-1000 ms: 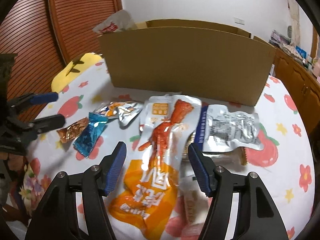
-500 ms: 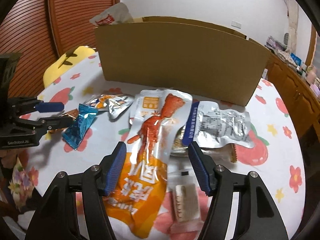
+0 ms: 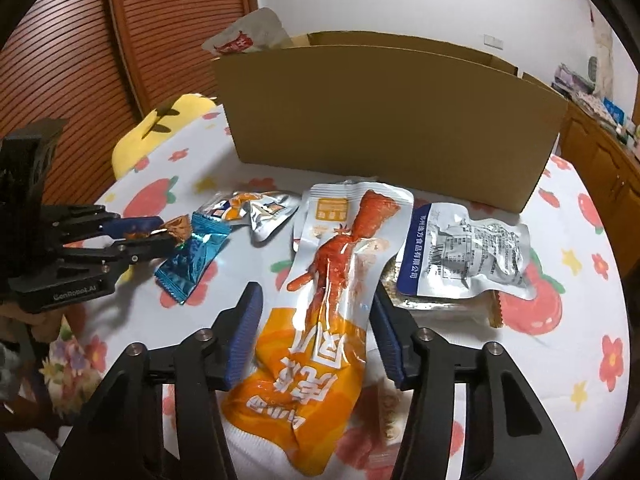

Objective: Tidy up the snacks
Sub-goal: 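Grasp the orange candy with left tool while right tool grasps the orange spicy-strip packet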

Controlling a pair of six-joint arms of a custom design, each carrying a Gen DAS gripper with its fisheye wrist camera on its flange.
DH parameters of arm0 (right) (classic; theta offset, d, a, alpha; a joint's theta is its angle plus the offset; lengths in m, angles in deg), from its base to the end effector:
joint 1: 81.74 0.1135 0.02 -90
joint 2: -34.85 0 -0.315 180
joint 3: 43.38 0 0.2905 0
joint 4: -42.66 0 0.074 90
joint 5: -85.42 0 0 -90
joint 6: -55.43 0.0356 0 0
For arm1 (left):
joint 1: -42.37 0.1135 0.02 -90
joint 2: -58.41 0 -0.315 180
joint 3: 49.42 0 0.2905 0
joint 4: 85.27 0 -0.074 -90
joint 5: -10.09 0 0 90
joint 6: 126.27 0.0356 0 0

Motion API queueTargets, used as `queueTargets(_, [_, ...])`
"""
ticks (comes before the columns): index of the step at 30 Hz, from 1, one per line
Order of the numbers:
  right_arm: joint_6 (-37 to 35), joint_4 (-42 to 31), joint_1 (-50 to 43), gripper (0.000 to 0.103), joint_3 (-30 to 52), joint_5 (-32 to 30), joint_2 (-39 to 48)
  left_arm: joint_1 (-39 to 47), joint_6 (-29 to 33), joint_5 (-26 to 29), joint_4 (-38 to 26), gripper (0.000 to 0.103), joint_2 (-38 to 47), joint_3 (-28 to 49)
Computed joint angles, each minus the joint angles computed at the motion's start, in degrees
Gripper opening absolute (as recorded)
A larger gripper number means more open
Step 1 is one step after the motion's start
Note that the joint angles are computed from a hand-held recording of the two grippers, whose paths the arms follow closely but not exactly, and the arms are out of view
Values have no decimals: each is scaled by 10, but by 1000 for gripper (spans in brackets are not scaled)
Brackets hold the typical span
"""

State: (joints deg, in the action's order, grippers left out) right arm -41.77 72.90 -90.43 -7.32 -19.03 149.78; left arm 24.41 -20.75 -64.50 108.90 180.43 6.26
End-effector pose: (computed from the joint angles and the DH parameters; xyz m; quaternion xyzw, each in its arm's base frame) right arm 0.2787 -0.0336 0.0327 -0.0324 0.9286 0.0681 0.3633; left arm 0.3491 -0.1231 0.0289 0.3116 0.8852 -0.1336 0.3185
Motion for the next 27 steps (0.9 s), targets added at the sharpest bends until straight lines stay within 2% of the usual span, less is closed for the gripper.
queueTargets(2, [-5, -14, -10, 49, 0, -14, -4, -1, -3, -2, 5, 26, 0, -2])
queueTargets(4, [-13, -37, -17, 49, 3, -22, -5, 0, -10, -7, 9, 20, 0, -4])
queueTargets(8, [-15, -57, -33, 49, 9, -57, 2, 6, -16, 7, 10, 19, -2, -7])
queueTargets(13, [-9, -67, -10, 49, 30, -40, 10, 8, -17, 14, 9, 19, -4, -10])
queueTargets(20, [12, 1, -7, 43, 10, -27, 17, 17, -27, 35, 30, 19, -15, -29])
queueTargets(21, [15, 17, -8, 35, 2, -23, 15, 17, -29, 38, 33, 19, -17, -31])
queueTargets(22, [15, 27, -14, 16, -4, -30, 10, 18, -34, 42, 39, 19, -20, -35])
queueTargets(27, [9, 48, -34, 16, -20, -40, 4, 11, -43, 44, 47, 19, -30, -41])
